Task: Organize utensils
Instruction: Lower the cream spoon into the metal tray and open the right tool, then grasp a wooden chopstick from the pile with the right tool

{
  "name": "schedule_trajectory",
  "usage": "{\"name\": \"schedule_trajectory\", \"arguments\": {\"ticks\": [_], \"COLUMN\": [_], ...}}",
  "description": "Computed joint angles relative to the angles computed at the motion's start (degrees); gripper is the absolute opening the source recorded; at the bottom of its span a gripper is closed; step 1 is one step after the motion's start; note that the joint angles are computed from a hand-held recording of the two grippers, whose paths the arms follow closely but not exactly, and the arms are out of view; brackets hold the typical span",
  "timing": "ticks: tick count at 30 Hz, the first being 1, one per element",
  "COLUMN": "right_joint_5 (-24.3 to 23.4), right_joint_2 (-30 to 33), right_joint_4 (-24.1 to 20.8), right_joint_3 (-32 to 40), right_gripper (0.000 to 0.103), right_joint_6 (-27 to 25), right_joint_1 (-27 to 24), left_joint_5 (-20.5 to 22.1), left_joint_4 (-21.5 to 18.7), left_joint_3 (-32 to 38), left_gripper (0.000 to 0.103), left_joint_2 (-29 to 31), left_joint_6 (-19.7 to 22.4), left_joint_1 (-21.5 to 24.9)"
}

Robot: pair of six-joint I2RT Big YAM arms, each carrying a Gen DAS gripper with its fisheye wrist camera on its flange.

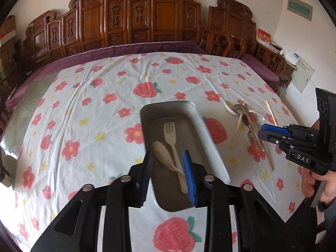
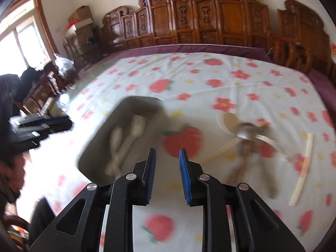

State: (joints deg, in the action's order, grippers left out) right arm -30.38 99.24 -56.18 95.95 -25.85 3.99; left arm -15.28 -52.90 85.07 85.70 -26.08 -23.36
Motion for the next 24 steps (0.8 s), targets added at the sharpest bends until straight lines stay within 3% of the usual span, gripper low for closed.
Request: {"name": "schedule_trajectory", "arguments": {"ticks": [4,10,24], "right_joint_5": [2.68,4.29,4.62], "right_joint_2": [1.55,4.46,10.74], "right_joint_4": [0.03,0.06,-3.78], "right_joint_3": [0.08,0.90,5.81], "right_gripper": [0.026,0.025,0.016], "right_joint_6": [-2.04,-0.62,6.43], "right_joint_1": [-2.76,-3.84,-4.30], "left_joint_5": [-0.03,-0.67,1.01], "left_joint_4": [1.05,1.91,3.51], "left_joint_3": [1.06,3.08,5.41], "left_gripper": [0.050,0.066,0.067], "left_joint_2": [1.03,2.84,6.98], "left_joint_6": [0.39,0.47,-1.46], "left_joint_1": [-2.17,-5.03,-8.59]}}
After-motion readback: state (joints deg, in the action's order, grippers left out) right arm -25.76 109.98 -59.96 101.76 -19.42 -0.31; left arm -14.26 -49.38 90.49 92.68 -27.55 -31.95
